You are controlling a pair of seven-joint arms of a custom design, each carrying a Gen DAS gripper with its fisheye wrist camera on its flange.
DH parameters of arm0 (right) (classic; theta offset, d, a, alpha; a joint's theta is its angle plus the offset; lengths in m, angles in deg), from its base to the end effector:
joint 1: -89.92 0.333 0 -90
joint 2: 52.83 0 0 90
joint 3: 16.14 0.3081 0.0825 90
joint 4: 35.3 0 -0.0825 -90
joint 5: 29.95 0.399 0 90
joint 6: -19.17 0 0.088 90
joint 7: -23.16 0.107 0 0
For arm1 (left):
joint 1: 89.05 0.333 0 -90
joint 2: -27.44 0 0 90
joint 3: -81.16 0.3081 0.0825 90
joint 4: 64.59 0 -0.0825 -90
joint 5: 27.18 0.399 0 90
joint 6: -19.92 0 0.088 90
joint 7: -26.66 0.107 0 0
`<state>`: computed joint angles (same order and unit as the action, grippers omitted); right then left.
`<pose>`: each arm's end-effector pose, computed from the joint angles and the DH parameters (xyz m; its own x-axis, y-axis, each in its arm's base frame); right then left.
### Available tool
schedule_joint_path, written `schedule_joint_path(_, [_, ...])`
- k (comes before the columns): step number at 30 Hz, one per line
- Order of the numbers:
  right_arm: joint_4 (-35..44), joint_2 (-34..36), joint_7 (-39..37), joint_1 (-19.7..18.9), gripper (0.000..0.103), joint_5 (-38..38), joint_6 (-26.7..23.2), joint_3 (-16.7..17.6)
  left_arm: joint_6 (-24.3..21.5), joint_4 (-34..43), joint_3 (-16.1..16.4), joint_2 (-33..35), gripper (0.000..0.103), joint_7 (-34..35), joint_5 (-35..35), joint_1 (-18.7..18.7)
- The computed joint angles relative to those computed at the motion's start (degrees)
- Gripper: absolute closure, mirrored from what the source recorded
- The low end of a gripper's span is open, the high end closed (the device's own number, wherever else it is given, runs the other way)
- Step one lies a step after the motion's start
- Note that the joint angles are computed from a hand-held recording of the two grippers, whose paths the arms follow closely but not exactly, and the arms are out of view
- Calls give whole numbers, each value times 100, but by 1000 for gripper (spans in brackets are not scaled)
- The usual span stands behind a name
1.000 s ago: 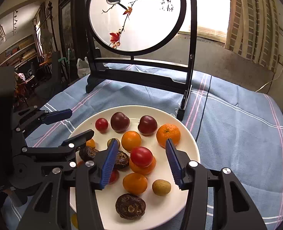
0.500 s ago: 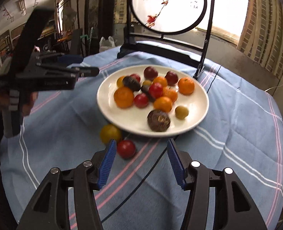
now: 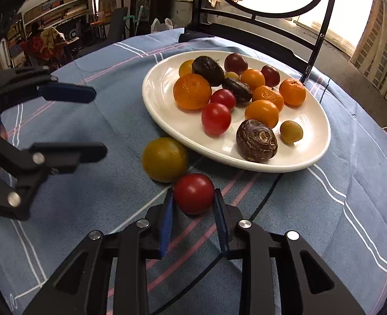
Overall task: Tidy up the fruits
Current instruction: 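Grasp a large yellow-green fruit with the left gripper while the right grasps a red tomato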
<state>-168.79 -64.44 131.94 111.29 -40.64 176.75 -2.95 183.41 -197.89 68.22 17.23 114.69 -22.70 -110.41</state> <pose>0.4345 0.3132 0.4713 0.4184 -0.9082 0.0118 -0.7286 -0.3434 -0.5926 0.4440 -0.3125 0.4749 -0.5725 -0.8157 -0.0828 -0.5954 0.4830 -0.6420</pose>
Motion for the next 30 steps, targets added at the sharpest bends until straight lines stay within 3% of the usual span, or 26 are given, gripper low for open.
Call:
schedule_joint_path(3, [-384, -423, 230, -108, 74, 60, 274, 3, -40, 144, -37, 199, 37, 159, -163, -124])
schedule_joint_path(8, [-882, -858, 326, -249, 74, 469, 700, 6, -85, 496, -286, 644, 37, -378, 377, -24])
schedule_joint_path(12, [-888, -817, 175, -295, 73, 653, 705, 61, -130, 763, -345, 920, 37, -848, 720, 21])
schedule_joint_path(21, [-877, -749, -34, -308, 73, 846, 674, 92, -145, 1008, -372, 1172, 39, -1116, 979, 34])
schedule_joint_path(23, [-877, -748, -53, -302, 73, 858, 659, 90, -173, 1040, -375, 1191, 47, -1180, 1011, 33])
schedule_joint_path(25, [-882, -753, -56, -304, 73, 869, 650, 92, -178, 1050, -403, 1205, 63, -927, 712, 47])
schedule_joint_path(30, [-884, -750, -78, -290, 73, 895, 639, 88, -168, 983, -395, 1140, 63, -1012, 881, 25])
